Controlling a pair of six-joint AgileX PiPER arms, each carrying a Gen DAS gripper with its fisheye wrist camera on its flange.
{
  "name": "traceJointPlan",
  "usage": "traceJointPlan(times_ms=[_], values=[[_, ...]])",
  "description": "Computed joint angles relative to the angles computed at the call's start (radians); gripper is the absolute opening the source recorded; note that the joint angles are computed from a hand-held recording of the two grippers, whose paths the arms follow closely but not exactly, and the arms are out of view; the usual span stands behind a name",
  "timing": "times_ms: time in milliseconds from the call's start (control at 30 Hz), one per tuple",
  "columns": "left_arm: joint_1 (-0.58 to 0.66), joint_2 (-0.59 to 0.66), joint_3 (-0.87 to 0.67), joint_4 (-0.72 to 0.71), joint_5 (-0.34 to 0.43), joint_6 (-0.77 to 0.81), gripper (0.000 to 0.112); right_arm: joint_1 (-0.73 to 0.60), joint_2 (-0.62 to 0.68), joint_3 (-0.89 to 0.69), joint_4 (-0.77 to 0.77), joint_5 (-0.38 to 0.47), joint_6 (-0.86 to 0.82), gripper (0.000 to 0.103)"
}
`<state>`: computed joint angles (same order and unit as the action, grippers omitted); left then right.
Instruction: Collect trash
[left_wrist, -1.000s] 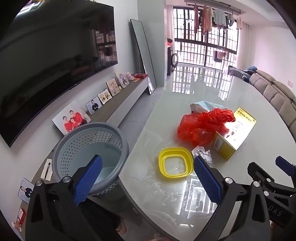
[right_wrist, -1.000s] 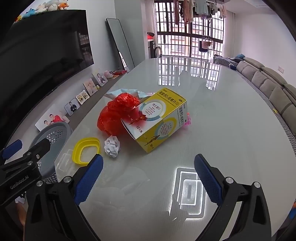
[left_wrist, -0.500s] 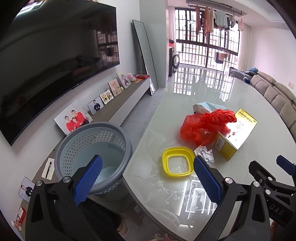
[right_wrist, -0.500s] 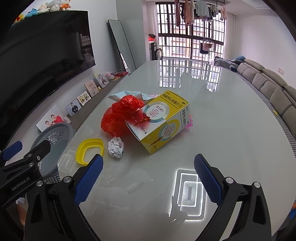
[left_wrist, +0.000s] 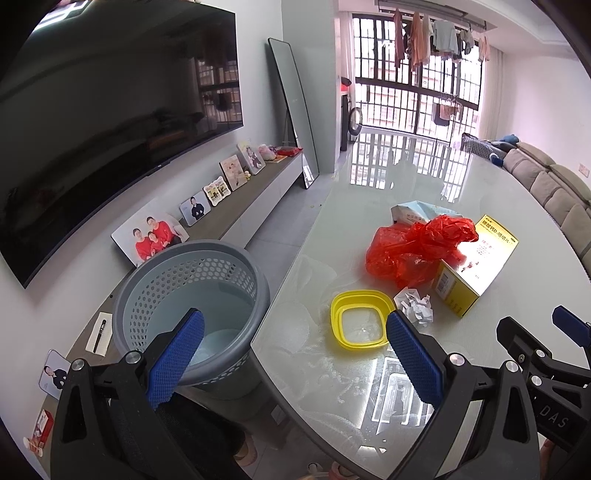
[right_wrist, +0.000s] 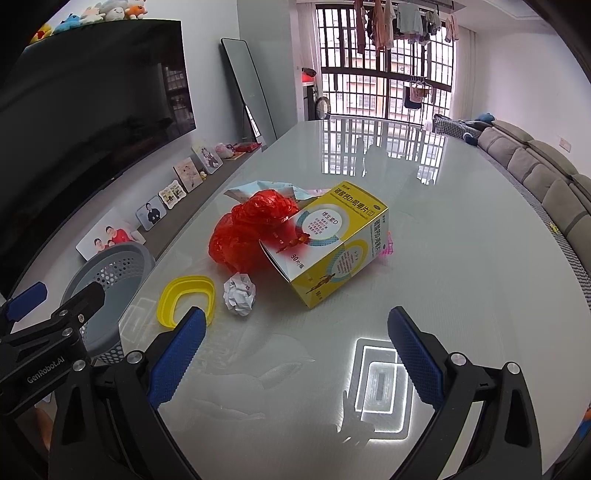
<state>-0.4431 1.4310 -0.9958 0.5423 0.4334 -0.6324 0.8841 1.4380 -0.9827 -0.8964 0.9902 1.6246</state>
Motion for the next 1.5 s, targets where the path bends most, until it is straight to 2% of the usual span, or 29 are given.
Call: traceJointPlan(times_ms=[1500], values=[[0.005,0.016,-0.019,-0.031,0.013,0.035,0.097,-0.021,-0.017,0.026,-0.007,-0.024,0.022,0.094]])
